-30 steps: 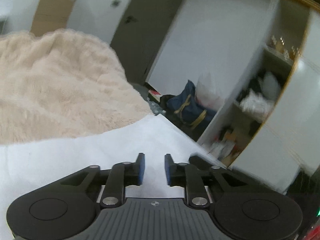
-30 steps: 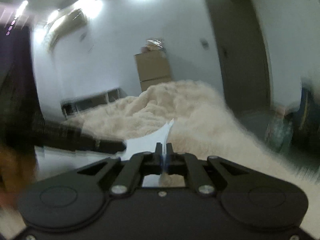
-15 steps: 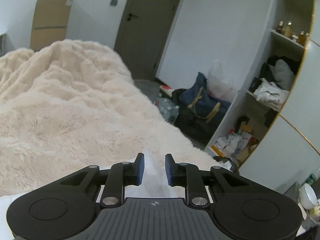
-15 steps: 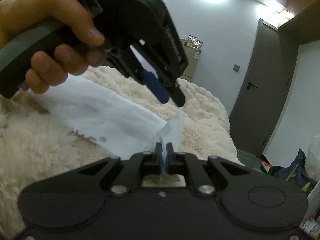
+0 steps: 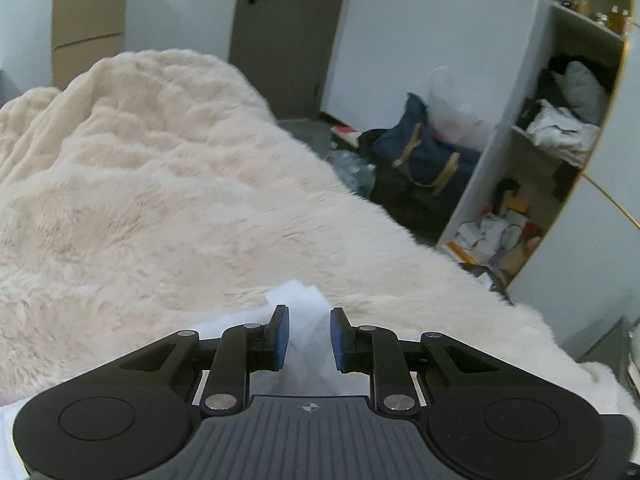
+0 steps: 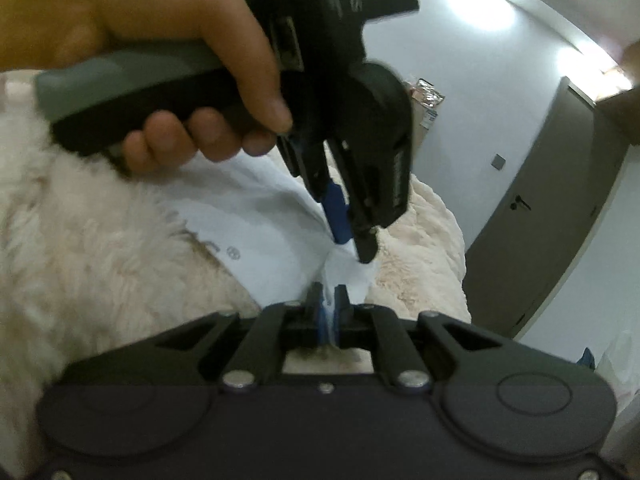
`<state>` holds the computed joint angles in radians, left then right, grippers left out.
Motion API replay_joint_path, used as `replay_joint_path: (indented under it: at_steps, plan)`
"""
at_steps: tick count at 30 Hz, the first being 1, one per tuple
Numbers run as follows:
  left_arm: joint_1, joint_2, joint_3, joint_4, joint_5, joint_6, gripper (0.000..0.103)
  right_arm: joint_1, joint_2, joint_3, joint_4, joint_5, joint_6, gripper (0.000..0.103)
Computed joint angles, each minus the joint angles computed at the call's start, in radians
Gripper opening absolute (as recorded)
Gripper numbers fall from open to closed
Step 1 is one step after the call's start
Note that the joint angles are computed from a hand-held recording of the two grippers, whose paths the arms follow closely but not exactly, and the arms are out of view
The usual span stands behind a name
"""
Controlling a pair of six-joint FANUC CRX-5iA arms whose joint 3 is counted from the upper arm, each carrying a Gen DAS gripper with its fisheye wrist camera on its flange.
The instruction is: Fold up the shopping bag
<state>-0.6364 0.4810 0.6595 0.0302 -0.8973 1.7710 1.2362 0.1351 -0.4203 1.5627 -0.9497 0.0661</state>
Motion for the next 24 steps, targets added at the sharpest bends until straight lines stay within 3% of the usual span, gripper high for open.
replay_joint_path:
  at_steps: [4,6,8,10,12,15,18,21,24]
  plan:
    - [0.013,-0.018,-0.037,0.025,0.028,-0.006,0.019,-0.021,-0.127,-0.081,0.024,0.152,0.036,0.040]
    - [0.016,-0.024,-0.049,0.035,0.039,-0.009,0.019,-0.060,-0.210,-0.132,0.063,0.269,-0.023,0.040]
    - [0.015,-0.020,-0.042,0.033,0.036,-0.007,0.019,-0.143,-0.275,-0.175,0.189,0.380,-0.240,0.038]
    - [0.014,-0.017,-0.035,0.030,0.032,-0.006,0.019,-0.203,-0.288,-0.186,0.287,0.430,-0.434,0.029]
    - [0.012,-0.017,-0.033,0.027,0.031,-0.003,0.019,-0.240,-0.270,-0.182,0.333,0.448,-0.531,0.012]
    - [0.013,-0.020,-0.037,0.029,0.032,-0.005,0.019,-0.291,-0.237,-0.173,0.390,0.484,-0.632,0.008]
    - [0.004,-0.010,-0.016,0.013,0.021,0.012,0.019,-0.301,-0.221,-0.165,0.323,0.562,-0.556,0.003]
    - [0.007,-0.013,-0.023,0.022,0.030,0.007,0.019,-0.271,-0.212,-0.174,0.264,0.534,-0.468,0.002]
    - [0.022,-0.063,-0.119,0.116,0.130,-0.032,0.019,-0.230,-0.199,-0.174,0.234,0.488,-0.436,0.002]
